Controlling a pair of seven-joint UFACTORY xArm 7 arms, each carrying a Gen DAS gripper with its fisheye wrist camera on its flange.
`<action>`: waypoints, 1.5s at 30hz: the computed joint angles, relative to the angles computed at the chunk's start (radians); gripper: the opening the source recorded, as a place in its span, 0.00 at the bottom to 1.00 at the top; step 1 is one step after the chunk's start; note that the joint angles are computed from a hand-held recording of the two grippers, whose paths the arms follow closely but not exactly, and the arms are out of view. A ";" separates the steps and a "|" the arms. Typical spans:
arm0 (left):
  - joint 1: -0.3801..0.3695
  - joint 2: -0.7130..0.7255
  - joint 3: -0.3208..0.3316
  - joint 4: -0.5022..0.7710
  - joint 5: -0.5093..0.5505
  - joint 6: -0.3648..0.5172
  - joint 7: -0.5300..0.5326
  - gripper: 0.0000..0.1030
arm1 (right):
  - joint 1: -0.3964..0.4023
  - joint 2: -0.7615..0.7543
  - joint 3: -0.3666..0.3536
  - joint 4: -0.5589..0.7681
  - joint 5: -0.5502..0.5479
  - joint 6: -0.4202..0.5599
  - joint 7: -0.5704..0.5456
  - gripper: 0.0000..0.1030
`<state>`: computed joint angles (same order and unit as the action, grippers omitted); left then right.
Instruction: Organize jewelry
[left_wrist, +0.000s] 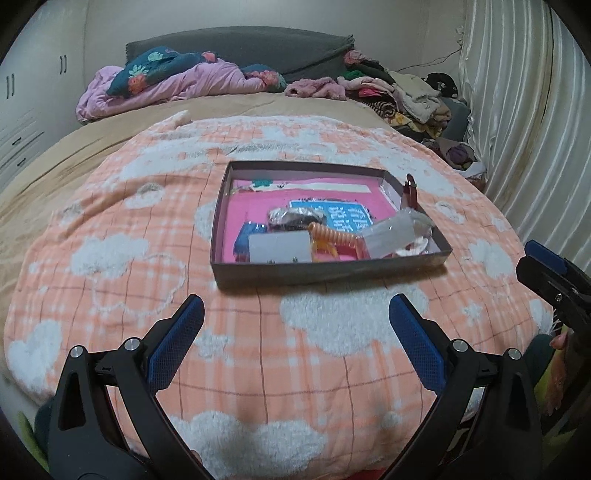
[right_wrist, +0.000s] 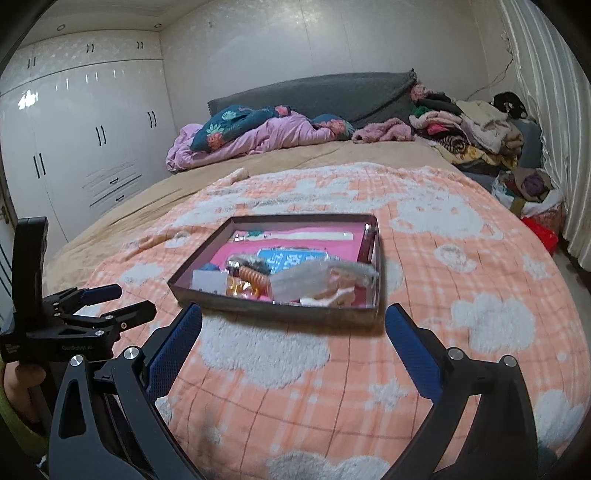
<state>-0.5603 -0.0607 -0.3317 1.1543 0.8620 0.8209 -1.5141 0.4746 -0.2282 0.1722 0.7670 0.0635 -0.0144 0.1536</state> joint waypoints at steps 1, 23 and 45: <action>-0.002 -0.001 -0.001 -0.003 -0.001 0.003 -0.002 0.91 | -0.003 -0.001 0.004 -0.004 -0.001 0.002 0.004 0.96; 0.000 -0.016 -0.011 -0.019 -0.007 0.017 -0.018 0.91 | 0.019 0.002 -0.002 -0.007 0.033 0.035 -0.025 0.96; 0.011 -0.034 -0.018 -0.022 -0.026 0.023 0.006 0.91 | 0.020 -0.004 -0.006 -0.013 0.035 0.037 -0.028 0.96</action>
